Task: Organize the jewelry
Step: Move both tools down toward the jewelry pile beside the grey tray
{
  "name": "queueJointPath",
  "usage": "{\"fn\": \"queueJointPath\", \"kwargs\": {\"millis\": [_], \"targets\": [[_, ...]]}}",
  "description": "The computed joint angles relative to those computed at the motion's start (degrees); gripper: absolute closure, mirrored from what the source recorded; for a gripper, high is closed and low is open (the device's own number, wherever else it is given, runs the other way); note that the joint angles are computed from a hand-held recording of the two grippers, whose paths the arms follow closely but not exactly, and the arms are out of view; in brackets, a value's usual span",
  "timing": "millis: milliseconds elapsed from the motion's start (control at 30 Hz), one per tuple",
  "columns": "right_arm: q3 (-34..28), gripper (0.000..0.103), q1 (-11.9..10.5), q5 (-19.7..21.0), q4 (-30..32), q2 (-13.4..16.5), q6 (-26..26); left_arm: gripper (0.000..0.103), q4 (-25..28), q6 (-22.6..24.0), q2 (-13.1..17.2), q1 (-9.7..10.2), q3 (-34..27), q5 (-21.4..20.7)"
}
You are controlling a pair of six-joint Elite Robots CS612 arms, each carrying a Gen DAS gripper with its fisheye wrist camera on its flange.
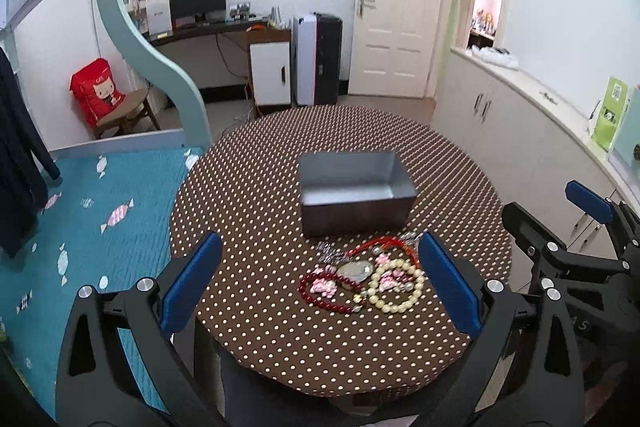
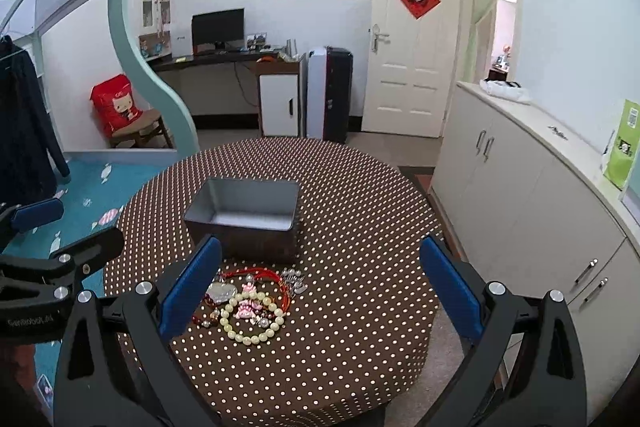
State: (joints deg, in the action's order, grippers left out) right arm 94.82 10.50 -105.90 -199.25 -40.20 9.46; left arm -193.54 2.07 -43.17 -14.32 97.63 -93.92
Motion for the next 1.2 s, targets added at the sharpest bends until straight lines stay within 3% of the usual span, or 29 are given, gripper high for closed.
{"fn": "queueJointPath", "kwargs": {"millis": [233,367,700,833,1000,1200], "targets": [[-0.83,0.007,-0.53,2.77,3.18,0.62,0.82,0.005,3.24,0.23,1.85,0.43,-2.16,-0.1],[-0.9,0.007,-1.33,6.46,4.07,0.96,1.89,0.005,4.47,0.46,2.66,0.38,-3.13,0.62],[-2.66,0.007,-1.65,3.63,6.06,3.8,1.17,0.005,10.23,1.2,5.66,0.26,-6.57,3.88],[-3.54,0.008,-2.04,6.11,9.32,4.69,0.42,0.005,12.98,0.79,6.65,0.28,-7.65,4.02],[-4.64,0.034,-2.64,10.22,14.03,5.44,0.15,0.005,14.62,0.65,7.75,0.62,-8.53,4.08],[-5.03,0.051,-2.96,12.01,16.19,5.6,-0.75,0.005,15.14,-0.01,8.66,0.98,-9.61,3.25]]}}
